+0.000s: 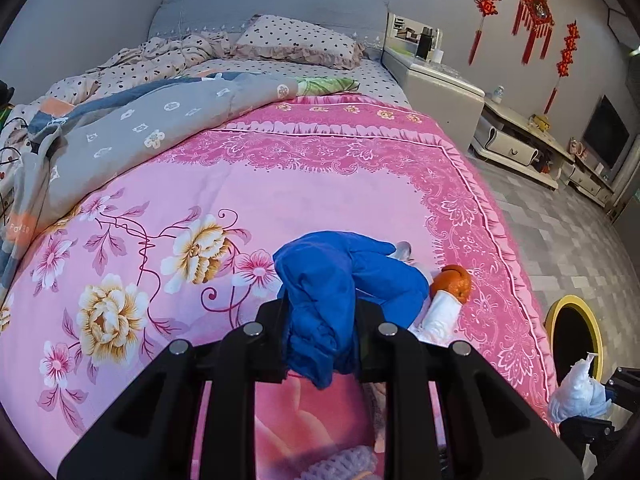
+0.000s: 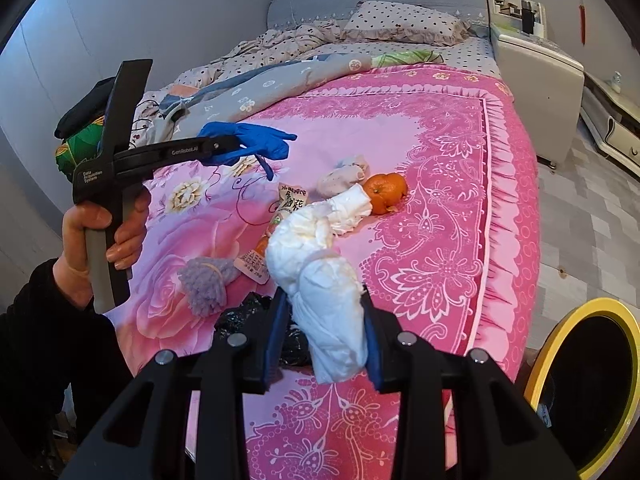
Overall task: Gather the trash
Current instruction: 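Carry the glove and white bundle in both tools over the yellow bin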
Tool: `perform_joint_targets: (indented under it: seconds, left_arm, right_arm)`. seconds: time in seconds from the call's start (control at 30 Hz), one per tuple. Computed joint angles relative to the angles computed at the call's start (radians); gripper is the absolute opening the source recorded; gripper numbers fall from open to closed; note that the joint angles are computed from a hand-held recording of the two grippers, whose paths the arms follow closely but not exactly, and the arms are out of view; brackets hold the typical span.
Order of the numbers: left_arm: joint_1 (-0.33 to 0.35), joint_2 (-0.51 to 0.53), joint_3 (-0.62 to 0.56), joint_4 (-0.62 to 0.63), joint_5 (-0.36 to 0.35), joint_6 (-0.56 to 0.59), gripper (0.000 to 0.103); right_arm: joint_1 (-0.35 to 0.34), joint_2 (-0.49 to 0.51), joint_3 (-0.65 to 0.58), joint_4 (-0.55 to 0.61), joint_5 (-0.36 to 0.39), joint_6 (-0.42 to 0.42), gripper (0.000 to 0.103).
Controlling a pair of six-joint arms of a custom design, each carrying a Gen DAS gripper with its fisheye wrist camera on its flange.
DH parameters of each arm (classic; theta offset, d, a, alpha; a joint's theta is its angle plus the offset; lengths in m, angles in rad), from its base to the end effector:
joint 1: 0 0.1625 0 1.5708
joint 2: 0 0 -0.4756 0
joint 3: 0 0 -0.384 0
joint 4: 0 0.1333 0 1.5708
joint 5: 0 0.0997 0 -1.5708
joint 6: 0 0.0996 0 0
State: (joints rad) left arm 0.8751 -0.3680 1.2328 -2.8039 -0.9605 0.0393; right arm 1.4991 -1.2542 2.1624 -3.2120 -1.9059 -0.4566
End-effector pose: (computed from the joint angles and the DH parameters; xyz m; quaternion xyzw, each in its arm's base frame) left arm -0.3764 -0.7478 0.0011 0.2856 0.8948 -0.2605 0.2233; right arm 0.0629 -0.5272 0.3085 0.1174 -0.9149 0.3004 0.2425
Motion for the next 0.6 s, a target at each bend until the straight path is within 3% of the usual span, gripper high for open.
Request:
perform_joint_targets:
  seconds: [0.6]
  left_arm:
    - [-0.111,-0.031,0.112,-0.052,-0.096,-0.006,0.020]
  right_arm:
    - [-0.056,-0.155,0.099,-0.078,0.038,0.012,0.032]
